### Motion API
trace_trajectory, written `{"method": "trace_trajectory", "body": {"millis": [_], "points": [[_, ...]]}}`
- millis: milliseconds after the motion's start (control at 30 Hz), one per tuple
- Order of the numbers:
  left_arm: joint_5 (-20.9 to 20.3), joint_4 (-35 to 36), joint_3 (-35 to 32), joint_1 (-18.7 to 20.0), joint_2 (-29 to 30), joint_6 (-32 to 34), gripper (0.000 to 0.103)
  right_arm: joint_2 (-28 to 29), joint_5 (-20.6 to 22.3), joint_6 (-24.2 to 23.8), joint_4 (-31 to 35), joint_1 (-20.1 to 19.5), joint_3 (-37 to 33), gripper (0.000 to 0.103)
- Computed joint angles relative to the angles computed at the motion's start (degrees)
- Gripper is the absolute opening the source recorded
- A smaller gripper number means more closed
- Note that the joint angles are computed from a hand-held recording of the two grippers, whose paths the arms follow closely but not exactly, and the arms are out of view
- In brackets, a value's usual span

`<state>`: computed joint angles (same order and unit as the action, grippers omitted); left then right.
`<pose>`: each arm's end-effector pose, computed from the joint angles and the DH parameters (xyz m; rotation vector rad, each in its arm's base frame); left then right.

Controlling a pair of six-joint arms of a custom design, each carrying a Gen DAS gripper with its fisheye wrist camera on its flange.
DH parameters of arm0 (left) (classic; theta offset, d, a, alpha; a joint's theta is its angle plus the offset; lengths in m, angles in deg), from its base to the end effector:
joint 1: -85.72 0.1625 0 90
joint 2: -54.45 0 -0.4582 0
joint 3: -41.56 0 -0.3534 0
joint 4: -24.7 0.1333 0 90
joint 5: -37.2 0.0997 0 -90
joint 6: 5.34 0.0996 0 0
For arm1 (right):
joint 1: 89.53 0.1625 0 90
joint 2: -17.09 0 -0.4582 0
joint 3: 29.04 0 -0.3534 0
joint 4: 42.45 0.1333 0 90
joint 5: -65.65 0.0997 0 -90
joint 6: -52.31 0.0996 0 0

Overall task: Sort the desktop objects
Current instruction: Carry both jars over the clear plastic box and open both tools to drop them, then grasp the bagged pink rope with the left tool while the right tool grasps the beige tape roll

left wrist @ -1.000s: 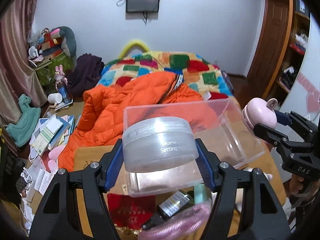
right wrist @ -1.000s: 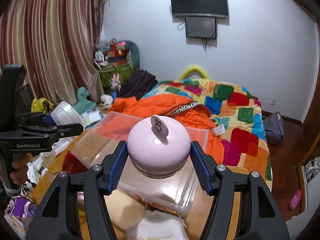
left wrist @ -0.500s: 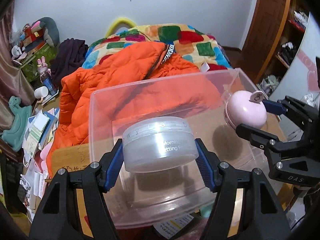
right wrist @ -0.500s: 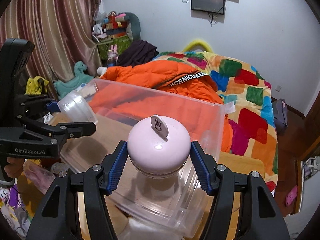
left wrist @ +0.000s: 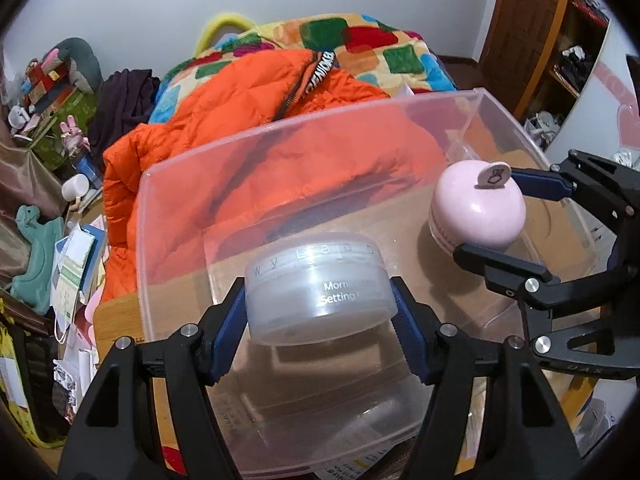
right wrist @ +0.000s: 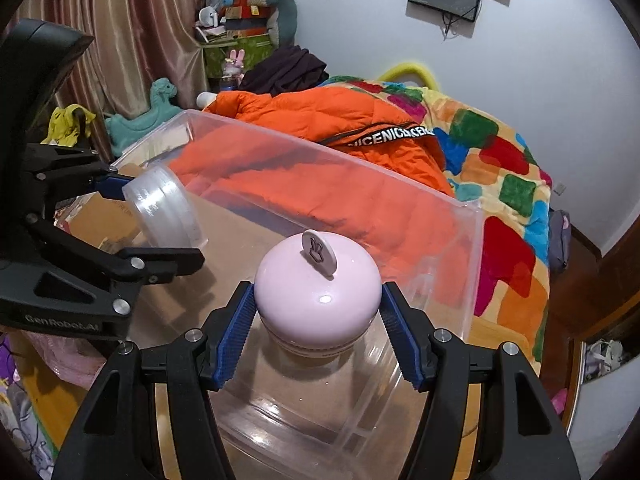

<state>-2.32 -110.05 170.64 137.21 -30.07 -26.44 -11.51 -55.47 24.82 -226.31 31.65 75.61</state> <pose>-0.0818 -0.4403 0.3076 0.3496 2.2951 -0.5473 0.3850 -0.4782 -0.0118 1.1649 -2.3024 0.4268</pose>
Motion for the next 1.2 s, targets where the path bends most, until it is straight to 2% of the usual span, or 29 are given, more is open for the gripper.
{"method": "trace_trajectory", "body": {"millis": [167, 267, 367, 433, 500, 700, 767, 800, 1067, 1200], "points": [[0.0, 1.5, -0.8, 0.3, 0.3, -0.6, 0.067, 0.1, -0.5, 0.6, 1.8, 0.2, -0.6, 0.060], [-0.6, -0.1, -0.4, 0.3, 0.3, 0.6, 0.067, 0.1, -1.1, 0.5, 2.2, 0.4, -0.7, 0.060], [-0.4, -1.5, 0.4, -0.5, -0.2, 1.4, 0.068, 0.6, -2.0, -1.1, -0.7, 0.9, 0.0, 0.063], [0.5, -1.8, 1.0, -1.2, -0.5, 1.5, 0.073, 0.9, -3.2, -1.8, -2.8, 1.5, 0.4, 0.066], [1.4, -1.7, 1.4, -1.9, -1.1, 1.0, 0.076, 0.5, -2.8, -2.2, -4.3, 1.7, 1.2, 0.074], [1.6, -0.3, 2.0, -3.9, -4.3, -1.6, 0.084, -1.2, -3.5, -2.4, -8.1, 2.8, 3.6, 0.076], [2.7, 0.5, 2.3, -4.9, -5.4, -3.1, 0.085, -2.0, -3.5, -2.0, -9.3, 3.0, 4.7, 0.081], [3.9, 1.7, 2.5, -5.7, -6.1, -4.3, 0.085, -2.5, -3.3, -1.9, -10.4, 3.1, 5.4, 0.083], [8.3, 13.5, 2.8, -12.4, -13.5, -14.2, 0.090, -6.2, -3.4, -0.7, -15.6, 5.0, 9.9, 0.085], [10.8, 23.2, 2.3, -16.6, -17.7, -21.5, 0.091, -7.8, -3.4, -0.1, -18.1, 5.9, 12.2, 0.086]]}}
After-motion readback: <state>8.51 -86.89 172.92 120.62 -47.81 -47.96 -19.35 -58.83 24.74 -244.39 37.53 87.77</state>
